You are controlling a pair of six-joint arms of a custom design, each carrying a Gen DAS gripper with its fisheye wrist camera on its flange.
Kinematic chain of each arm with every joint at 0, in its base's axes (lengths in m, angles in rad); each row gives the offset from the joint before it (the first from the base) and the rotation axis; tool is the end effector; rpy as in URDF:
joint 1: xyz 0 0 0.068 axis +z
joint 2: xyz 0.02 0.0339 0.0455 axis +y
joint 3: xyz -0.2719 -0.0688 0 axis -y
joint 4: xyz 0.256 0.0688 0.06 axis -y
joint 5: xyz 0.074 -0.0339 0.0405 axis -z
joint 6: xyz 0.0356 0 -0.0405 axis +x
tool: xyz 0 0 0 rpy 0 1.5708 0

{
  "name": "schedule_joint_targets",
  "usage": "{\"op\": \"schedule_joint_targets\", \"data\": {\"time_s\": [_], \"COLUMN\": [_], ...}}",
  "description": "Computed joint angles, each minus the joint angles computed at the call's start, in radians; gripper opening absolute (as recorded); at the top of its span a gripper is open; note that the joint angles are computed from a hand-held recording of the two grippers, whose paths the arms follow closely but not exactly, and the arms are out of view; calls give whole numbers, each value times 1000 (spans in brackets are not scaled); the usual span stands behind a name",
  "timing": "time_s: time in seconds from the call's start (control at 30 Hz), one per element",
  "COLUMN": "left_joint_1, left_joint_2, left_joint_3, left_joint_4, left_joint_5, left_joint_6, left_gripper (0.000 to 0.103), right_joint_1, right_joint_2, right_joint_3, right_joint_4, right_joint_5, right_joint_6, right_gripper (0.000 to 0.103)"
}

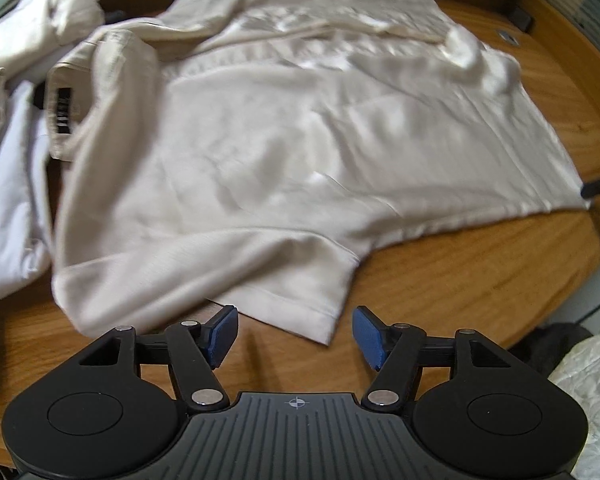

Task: Fold clothes
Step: 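Pinch the hem with the left gripper while the right gripper pinches the hem edge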

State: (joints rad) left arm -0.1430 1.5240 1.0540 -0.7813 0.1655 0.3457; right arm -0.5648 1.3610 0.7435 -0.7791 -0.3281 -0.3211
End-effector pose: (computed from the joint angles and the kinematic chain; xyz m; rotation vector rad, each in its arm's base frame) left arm 0.2931 -0.0481 0.2191 0.7141 2.7094 -0.1855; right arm 0.1966 -0.1110 0.1741 0.3032 2.8120 0.3171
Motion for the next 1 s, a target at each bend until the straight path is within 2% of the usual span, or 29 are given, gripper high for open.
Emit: {"op": "schedule_joint_targets", "data": {"time_s": [0.2,0.3,0.33,0.37,0.4,0.47,0.57,0.73,0.83,1.0], "left_joint_1": [-97,-141,-152,-164,-176,-201,-247,-368,-437,-559], "left_joint_2": [-3,-5,-6,-9,-15,-28,-78,-136,-132,-129], "left_joint_3": [-69,-91,-98,-104,-107,-110,-94,9,73,44], "left_joint_4": [97,137,149,160,168,179,150,-12,-111,-118], "left_joint_5": [-93,-129,-136,-147,-164,-199,-248,-334,-349,-336], "left_joint_6": [-66,-111,-124,-141,-166,-219,-333,-505,-600,-768], "left_gripper": [66,58,47,28,17,5,5,4,5,7], "right_joint_1": [40,20,11,2,-8,-37,-80,-158,-215,-310], "right_joint_2": [-81,-87,-83,-80,-77,-70,-58,-64,-68,-62], "right_joint_3": [-16,13,27,40,53,81,131,217,260,248], "right_joint_4": [8,-10,-17,-24,-28,-40,-69,-128,-173,-202], "right_joint_5": [40,24,16,10,2,-18,-68,-143,-177,-148], "right_joint_6": [-36,-81,-101,-121,-144,-196,-284,-468,-612,-852], "right_gripper": [9,9,9,9,9,9,9,9,9,9]}}
